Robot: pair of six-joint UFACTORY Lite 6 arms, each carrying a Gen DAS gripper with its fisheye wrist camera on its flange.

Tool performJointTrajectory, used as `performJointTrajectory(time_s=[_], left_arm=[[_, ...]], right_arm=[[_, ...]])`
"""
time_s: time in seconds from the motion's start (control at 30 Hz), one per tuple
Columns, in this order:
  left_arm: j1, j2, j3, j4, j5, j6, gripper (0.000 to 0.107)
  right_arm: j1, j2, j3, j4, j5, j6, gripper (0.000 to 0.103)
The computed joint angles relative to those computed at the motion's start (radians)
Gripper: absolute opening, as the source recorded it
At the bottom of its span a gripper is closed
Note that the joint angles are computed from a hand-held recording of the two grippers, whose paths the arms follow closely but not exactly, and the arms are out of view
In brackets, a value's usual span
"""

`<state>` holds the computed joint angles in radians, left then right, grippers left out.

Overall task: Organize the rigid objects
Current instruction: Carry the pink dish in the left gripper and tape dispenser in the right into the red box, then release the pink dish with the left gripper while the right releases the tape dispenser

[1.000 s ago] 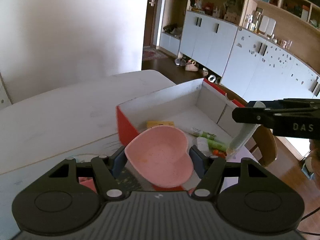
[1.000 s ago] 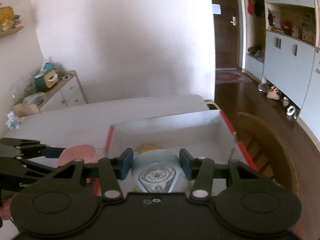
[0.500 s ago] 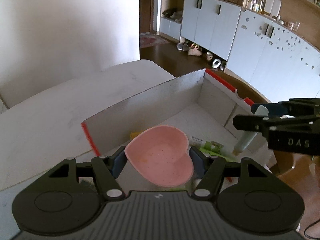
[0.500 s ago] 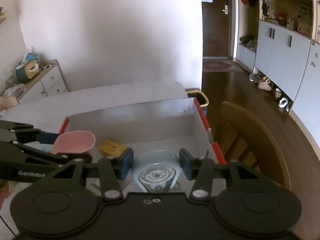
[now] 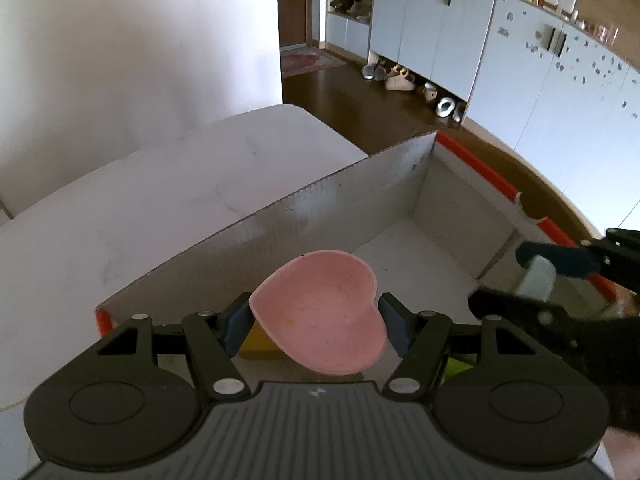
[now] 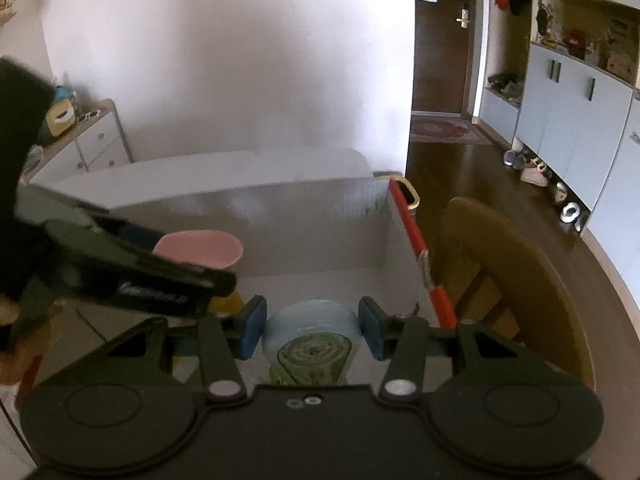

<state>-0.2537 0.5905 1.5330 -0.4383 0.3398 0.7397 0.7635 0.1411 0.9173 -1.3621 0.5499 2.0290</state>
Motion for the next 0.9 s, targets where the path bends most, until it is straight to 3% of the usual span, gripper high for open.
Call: performJointTrajectory(time_s=[0.43,0.53,0.73,0.9], left_arm=[[-0.039,0.104,0.089,0.1,0.048,-0.098,0.068],[-0.055,0.123,0.114,0.125,0.074,-0.116,0.068],[-0.093,0.15,0.143,0.238,0.094,-0.21,0.068],[-0.111,0.152,0.155,0.288,0.107,-0.246,0.068]], right_arm=[[0.044,0.015,0.024,0.192,-0.03,-0.23,0.05],[0.056,0.038,0.051,0.233,-0.031,-0.28,0.044],[0.066,0.034,0.056,0.267,-0.029,-0.279,0.048],[0.065,-0.031,0.004,0.259,-0.034,-0.247,0.059]])
